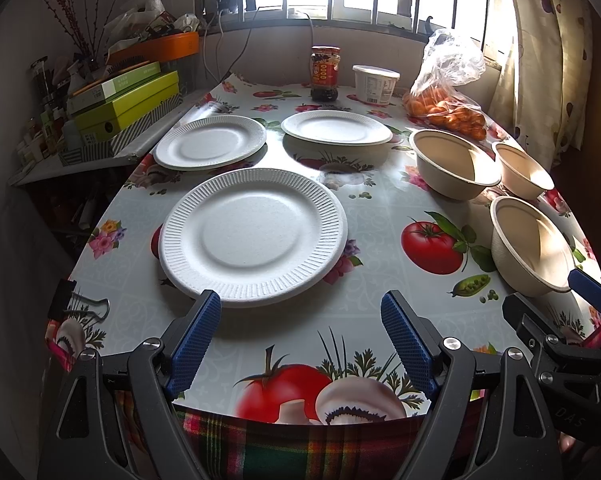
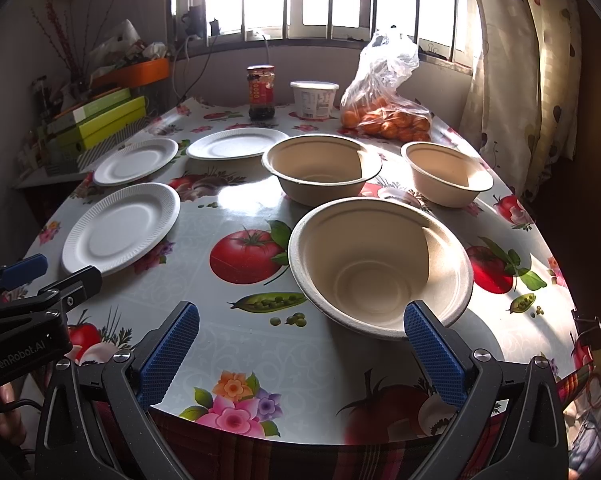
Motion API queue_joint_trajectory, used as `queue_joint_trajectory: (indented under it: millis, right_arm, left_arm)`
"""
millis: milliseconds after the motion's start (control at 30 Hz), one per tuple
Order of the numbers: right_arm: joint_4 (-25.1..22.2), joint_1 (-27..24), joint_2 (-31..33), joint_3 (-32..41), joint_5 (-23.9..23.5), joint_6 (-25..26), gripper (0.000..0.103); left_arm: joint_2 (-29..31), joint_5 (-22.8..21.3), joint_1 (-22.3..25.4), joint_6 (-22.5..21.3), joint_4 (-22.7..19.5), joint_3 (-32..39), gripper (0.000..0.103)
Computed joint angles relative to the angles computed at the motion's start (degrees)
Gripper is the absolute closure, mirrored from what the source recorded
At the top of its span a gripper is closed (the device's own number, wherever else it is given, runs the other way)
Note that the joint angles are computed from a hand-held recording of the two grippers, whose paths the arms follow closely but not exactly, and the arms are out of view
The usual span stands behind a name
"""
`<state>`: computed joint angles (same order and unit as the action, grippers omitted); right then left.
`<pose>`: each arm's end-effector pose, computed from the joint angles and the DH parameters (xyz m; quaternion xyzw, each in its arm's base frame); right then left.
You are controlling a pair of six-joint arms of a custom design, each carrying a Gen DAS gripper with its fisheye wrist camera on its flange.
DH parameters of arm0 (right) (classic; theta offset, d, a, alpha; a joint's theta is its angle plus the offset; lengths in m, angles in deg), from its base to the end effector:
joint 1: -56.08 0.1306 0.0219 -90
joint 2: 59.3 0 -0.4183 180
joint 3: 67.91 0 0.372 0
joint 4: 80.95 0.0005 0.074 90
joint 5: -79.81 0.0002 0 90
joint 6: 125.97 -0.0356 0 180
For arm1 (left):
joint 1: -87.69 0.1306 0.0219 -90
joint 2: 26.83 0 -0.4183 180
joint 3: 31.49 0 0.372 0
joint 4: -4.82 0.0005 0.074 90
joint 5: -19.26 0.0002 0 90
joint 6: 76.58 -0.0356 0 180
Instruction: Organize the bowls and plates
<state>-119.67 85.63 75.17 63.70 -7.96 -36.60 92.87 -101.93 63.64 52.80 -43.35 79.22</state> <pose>0.6693 0.3773 0.3377 -0.2200 0.8850 0.0896 0.4005 0.6037 -0.2498 0.3479 -0.1985 0.9055 0.0762 0.3672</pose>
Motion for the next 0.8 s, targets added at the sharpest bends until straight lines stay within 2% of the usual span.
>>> queue_joint_trajectory:
  millis: [233, 367, 667, 733, 800]
  right_arm:
    - [0.4, 0.0, -0.1, -0.3, 0.0, 0.0, 0.0]
    - [1.2, 0.3, -0.1, -0.1, -0.3, 0.5, 0.0]
    - [2.2, 0.1, 0.1, 3.6, -8.8, 5.1, 0.0]
    - [0.3, -0.1, 1.7, 7.6, -12.8, 5.1, 0.0]
    - [-2.2, -0.2, 3.5, 12.1, -16.1, 4.2, 0.0]
  left_arm:
    - [-0.1, 0.0, 0.0, 0.0, 0.1, -0.1, 0.02]
    - [-1.4, -0.3, 0.3, 0.6, 1.4, -1.5, 0.02]
    - [-5.6, -0.4, 2.9, -0.7, 3.8, -5.3, 0.02]
    - [-6.1, 0.8, 4.0, -0.8, 3.1, -5.5, 0.02]
    - [-6.7, 0.1, 4.6, -0.5, 2.5, -5.7, 0.02]
